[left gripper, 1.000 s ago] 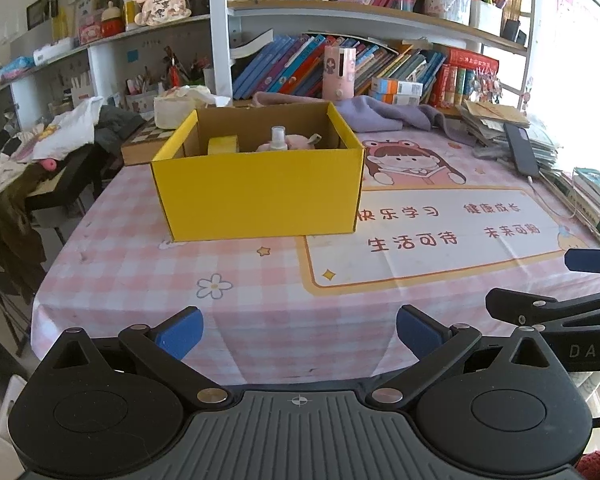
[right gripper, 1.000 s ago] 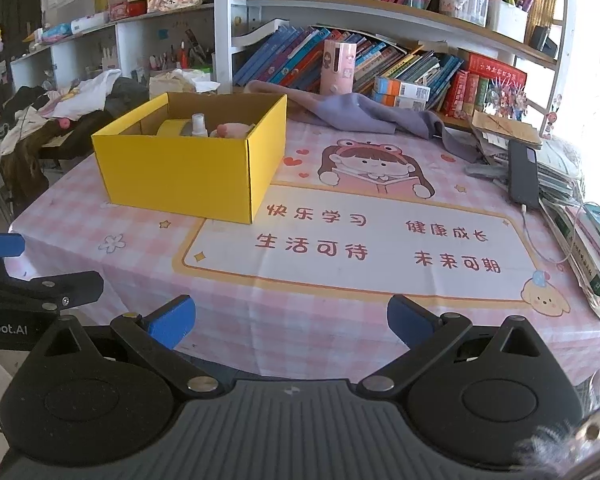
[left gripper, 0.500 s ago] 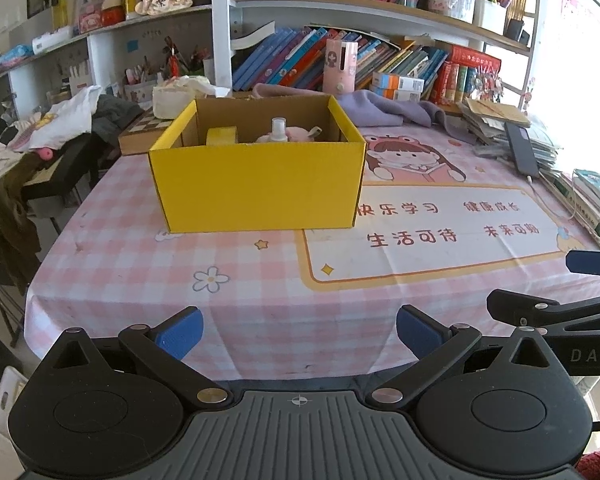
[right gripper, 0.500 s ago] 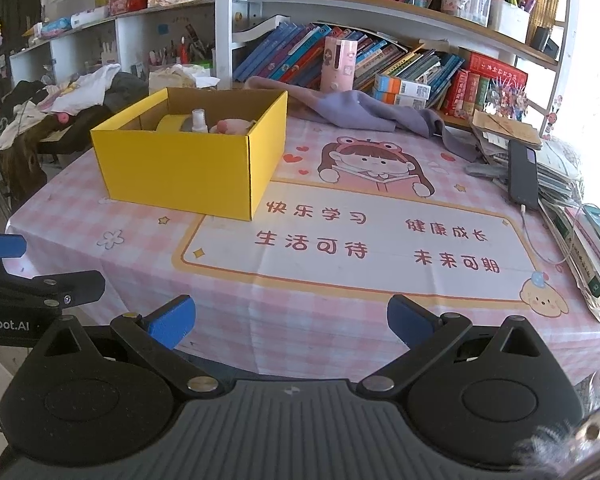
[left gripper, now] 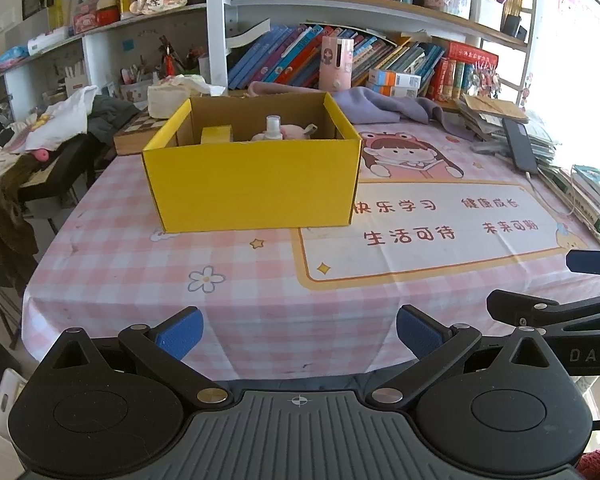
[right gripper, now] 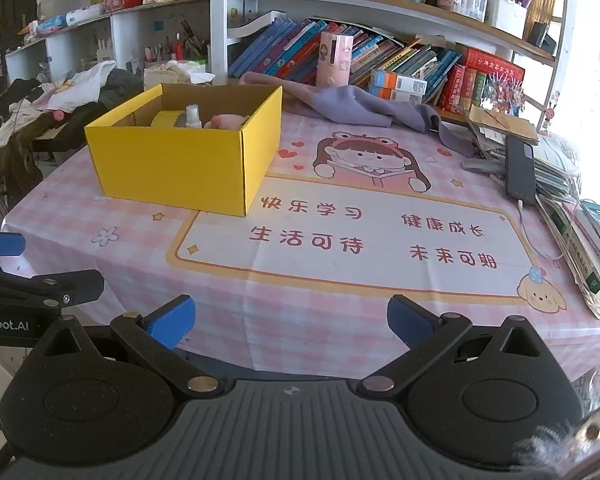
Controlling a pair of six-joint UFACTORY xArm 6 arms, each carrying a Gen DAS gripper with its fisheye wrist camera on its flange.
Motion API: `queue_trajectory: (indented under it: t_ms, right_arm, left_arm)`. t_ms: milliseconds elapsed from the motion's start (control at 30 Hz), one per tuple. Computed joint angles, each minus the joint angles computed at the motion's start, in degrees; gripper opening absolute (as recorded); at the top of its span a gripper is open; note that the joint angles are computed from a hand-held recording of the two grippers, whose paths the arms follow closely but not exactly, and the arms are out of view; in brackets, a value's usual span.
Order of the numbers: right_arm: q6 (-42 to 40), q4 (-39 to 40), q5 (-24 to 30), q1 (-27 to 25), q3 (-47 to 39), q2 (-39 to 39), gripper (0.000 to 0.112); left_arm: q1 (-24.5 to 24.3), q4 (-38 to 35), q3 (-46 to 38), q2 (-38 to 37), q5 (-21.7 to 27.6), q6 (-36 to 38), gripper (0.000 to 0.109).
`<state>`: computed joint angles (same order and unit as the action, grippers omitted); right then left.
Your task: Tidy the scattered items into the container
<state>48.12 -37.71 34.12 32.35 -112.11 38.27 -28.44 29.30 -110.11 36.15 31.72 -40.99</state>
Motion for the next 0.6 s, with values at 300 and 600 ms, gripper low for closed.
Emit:
queue_trajectory:
  t_ms: [300,600]
  right_arm:
    - [-0.5,0.5,-0.2,-0.1,0.3,0.0,0.103]
    - [-1.0,1.0,0.1,-0.2,-0.1,0.4,0.103]
  left_arm:
    - [-0.2,-0.3,-0.5,0.1,0.9,0.3,0.103]
    - [-0.1,-1.5,-1.0,0.5,1.5,1.1,0.103]
